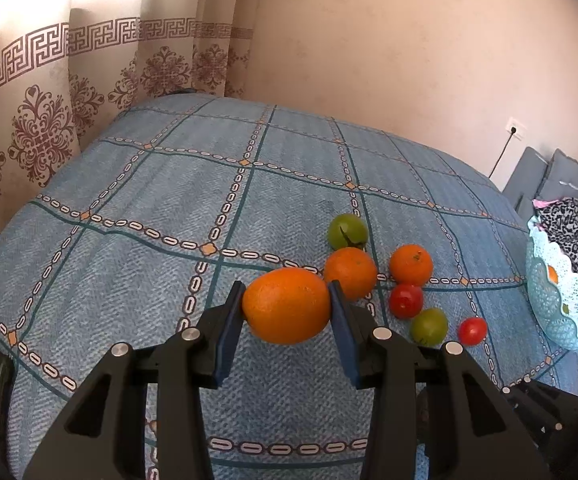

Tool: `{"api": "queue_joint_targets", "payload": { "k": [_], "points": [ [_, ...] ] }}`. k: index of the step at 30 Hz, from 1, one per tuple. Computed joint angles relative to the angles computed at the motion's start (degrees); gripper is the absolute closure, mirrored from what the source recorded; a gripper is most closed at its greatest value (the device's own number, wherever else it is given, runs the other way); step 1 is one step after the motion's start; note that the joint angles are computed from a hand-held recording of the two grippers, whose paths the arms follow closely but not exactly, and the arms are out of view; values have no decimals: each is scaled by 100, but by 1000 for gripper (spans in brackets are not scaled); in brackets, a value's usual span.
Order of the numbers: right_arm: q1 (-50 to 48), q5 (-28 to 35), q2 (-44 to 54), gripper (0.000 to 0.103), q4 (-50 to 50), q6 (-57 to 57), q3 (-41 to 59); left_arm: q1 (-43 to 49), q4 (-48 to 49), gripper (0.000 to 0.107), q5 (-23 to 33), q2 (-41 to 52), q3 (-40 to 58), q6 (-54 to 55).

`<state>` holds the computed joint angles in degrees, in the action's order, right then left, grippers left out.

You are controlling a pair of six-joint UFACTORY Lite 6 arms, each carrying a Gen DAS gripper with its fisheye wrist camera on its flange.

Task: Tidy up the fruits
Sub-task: 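Carry the brown fruit and orange to the basket and release both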

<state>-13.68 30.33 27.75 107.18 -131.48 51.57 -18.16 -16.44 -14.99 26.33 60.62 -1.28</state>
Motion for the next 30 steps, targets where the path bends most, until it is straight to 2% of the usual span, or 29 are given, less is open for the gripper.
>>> {"api": "queue_joint_targets", "payload": {
  "k": [7,25,30],
  "points": [
    [-81,50,-162,60,237,-265,-190,-37,-55,65,-31,-44,-48,63],
    [-1466,1042,-1069,60,-552,565,-428,-352,-447,65,-19,-610,-328,395],
    [-1859,1181,-1127,60,-661,670,-343,-672,-1106,65,-44,-829,-384,1035]
  ]
}}
